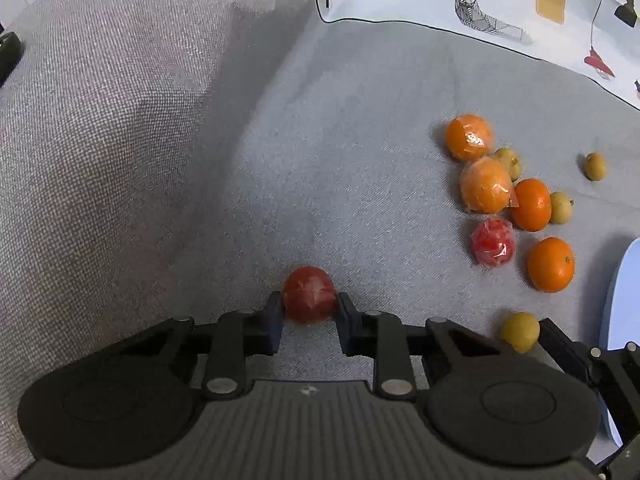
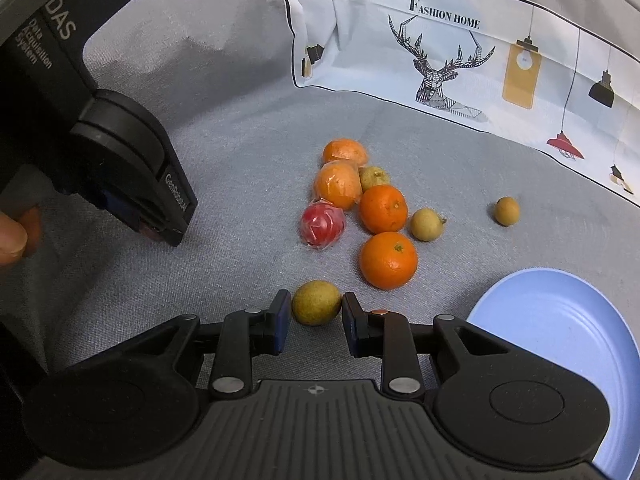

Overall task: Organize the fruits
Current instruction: 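Carry the red fruit with the left tool while the right tool carries the pear over the plate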

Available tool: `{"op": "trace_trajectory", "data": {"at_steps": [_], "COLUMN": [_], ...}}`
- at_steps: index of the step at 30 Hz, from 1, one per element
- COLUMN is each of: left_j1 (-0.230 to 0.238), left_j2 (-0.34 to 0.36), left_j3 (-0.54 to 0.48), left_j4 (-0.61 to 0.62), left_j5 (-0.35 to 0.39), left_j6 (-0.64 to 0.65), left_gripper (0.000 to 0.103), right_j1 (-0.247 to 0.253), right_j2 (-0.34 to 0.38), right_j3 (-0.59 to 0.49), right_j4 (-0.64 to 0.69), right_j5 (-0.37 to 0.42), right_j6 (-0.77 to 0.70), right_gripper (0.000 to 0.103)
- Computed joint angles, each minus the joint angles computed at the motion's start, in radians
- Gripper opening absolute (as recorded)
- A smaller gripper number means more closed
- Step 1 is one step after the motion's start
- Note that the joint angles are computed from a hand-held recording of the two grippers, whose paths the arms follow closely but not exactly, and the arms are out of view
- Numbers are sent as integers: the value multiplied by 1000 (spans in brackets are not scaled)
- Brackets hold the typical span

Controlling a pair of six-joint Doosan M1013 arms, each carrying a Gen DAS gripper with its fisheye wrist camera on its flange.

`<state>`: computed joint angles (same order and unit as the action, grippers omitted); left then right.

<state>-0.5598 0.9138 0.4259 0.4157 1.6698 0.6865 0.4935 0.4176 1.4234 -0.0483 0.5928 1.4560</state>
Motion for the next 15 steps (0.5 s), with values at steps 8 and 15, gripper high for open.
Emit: {"op": "trace_trajectory", "data": {"at_steps": [8, 15], "left_j1": [-9, -33], "left_j2": [-46, -137], "left_j3": [74, 215], "left_j4": [16, 57], "left_j5": [-68, -257], "left_j6": [-4, -17], "left_gripper": [30, 30], "right_j1": [7, 1], "right_j2": [-3, -39], "right_j3": [0, 7], "right_j4": [-50, -109], "right_j5": [7, 17], "right_j6": [45, 114], "right_gripper": [29, 29]}}
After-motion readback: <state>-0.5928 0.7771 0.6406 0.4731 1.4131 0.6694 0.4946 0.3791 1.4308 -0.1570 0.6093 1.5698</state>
